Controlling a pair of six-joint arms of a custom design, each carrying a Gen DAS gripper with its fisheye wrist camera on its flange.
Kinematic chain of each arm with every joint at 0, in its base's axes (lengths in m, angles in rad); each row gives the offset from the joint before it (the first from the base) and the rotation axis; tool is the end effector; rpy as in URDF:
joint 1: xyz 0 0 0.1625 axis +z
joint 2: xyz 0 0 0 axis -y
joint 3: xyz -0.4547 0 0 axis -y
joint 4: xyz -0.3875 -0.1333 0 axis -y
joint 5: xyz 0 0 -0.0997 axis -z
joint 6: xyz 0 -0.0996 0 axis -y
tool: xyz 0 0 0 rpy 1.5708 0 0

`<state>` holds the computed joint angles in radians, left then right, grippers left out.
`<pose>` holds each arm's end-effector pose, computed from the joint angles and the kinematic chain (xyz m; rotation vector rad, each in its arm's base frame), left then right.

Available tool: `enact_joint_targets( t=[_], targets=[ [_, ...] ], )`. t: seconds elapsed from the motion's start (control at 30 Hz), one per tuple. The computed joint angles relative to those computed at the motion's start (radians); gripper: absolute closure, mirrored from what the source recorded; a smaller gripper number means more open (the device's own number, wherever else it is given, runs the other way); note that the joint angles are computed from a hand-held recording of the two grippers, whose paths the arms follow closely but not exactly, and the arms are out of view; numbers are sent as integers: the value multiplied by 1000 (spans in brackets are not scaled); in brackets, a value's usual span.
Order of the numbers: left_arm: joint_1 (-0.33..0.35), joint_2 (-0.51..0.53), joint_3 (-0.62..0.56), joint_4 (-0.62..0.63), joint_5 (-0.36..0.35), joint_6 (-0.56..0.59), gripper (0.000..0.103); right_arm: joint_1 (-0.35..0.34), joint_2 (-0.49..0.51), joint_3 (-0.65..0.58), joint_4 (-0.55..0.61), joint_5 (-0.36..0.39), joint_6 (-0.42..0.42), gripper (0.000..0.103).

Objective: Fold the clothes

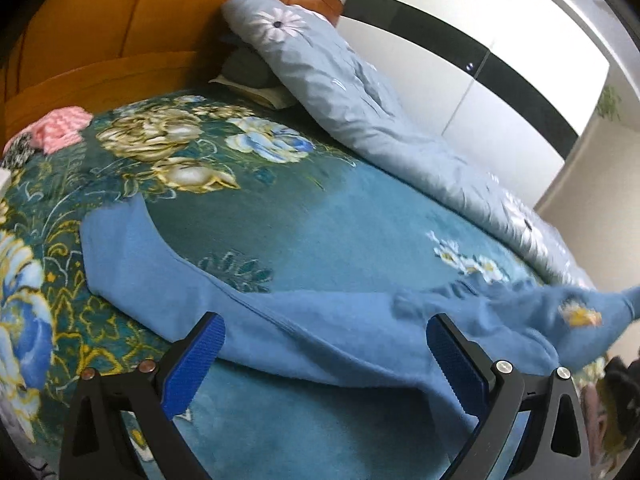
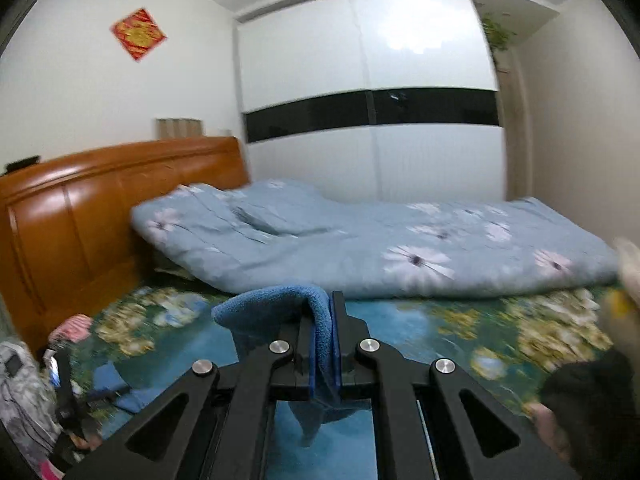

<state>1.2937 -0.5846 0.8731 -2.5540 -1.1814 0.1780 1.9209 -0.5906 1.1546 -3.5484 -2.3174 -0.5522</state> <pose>-0.0779 -0.8993 0.2962 0.4101 2.6027 -0.9760 0.3337 -0.7224 0.2956 0.2492 -1.9302 1.4953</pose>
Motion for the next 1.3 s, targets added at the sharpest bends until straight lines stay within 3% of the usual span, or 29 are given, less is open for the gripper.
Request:
enact_joint_targets(
  t=[0.13,0.2,0.3,0.37,0.5,0.57,0.63,0.73,0.87,1.0,1.17,1.3],
  targets=[
    [-14,6,8,9,15,33,1,-29,-60,148,-59,-153,62,97],
    [-21,12,14,17,19,63,1,-61,-107,241,1,-209,186,97],
    [-27,21,15,47,14,94,1,-107,-163,346,137,-237,401,96],
    [-32,27,14,69,11,114,1,-128,-190,396,204,-224,494,96],
    [-27,24,28,119,-28,83,1,-150,-220,452,252,-204,564,91],
    [-26,19,46,139,-22,62,1,-153,-219,458,230,-216,560,80],
    [-31,20,43,153,-27,55,1,-147,-208,452,180,-233,536,58],
    [-38,23,32,172,-36,49,1,-130,-204,471,55,-229,482,51],
    [-52,52,-39,216,-29,59,1,-109,-183,460,-45,-242,366,51],
    [-59,83,-100,271,-19,58,1,-119,-151,393,88,-131,308,51],
    [-60,100,-131,333,-26,45,1,-175,-49,172,437,10,312,51],
    [-57,122,-202,425,-14,47,1,-210,66,-38,649,2,262,51]
  ],
)
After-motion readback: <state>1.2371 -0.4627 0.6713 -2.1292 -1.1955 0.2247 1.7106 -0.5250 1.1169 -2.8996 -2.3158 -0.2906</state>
